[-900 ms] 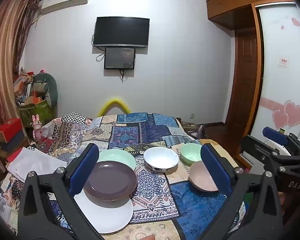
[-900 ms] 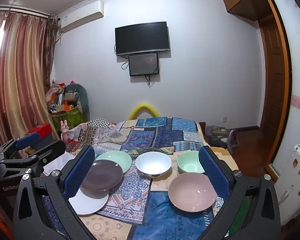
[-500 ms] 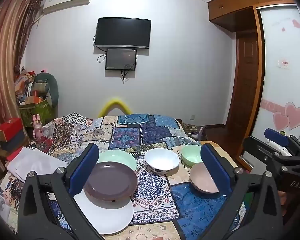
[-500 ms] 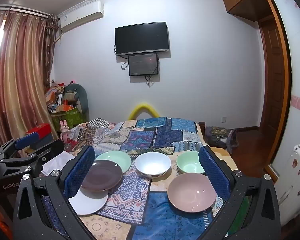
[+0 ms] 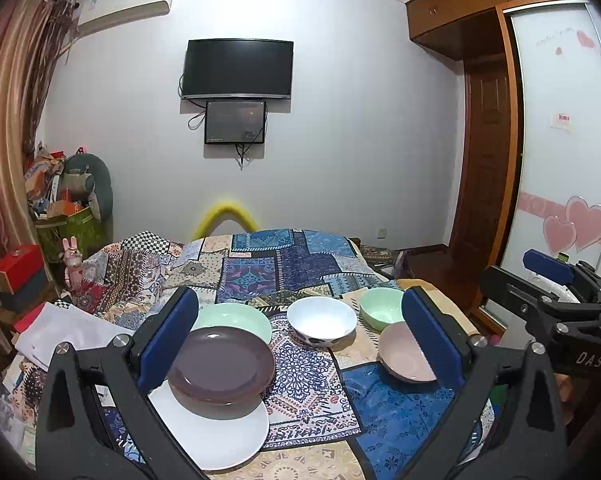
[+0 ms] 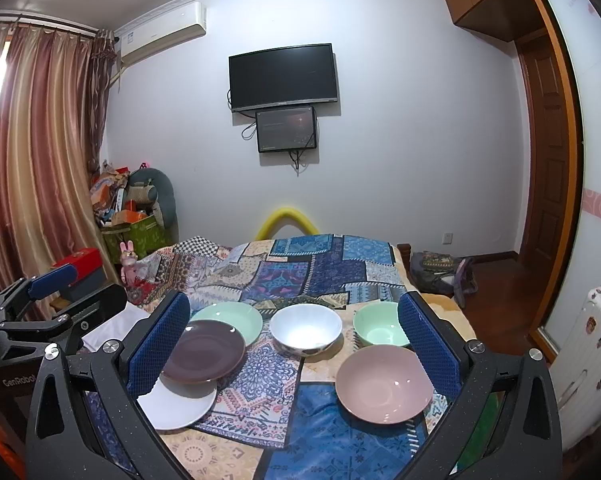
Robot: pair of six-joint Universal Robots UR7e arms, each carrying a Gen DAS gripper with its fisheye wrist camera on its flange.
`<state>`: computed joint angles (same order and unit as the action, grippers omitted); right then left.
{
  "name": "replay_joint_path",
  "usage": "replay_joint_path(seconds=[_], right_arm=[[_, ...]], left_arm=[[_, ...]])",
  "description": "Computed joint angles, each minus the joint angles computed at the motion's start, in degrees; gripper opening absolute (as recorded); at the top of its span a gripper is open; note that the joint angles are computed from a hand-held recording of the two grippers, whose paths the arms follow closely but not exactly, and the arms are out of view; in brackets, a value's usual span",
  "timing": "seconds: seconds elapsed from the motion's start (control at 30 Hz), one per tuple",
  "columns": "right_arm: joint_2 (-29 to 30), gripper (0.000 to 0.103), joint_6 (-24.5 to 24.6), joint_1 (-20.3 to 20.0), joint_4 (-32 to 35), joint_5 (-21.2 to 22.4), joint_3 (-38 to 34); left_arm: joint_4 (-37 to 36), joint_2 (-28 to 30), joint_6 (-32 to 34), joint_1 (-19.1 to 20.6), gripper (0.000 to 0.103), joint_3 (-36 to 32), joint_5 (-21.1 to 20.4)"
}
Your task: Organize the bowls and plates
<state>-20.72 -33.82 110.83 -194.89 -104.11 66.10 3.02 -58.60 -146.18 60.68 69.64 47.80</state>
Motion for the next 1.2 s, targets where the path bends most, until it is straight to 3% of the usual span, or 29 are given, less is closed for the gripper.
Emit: replay_joint_path(seconds=[1.2], right_arm=[[-0.18,0.103,0.26,0.23,-0.3,0.01,0.5]], left_arm=[[0.87,-0.43,-0.16,-0.1,0.103,0.25,0.52]])
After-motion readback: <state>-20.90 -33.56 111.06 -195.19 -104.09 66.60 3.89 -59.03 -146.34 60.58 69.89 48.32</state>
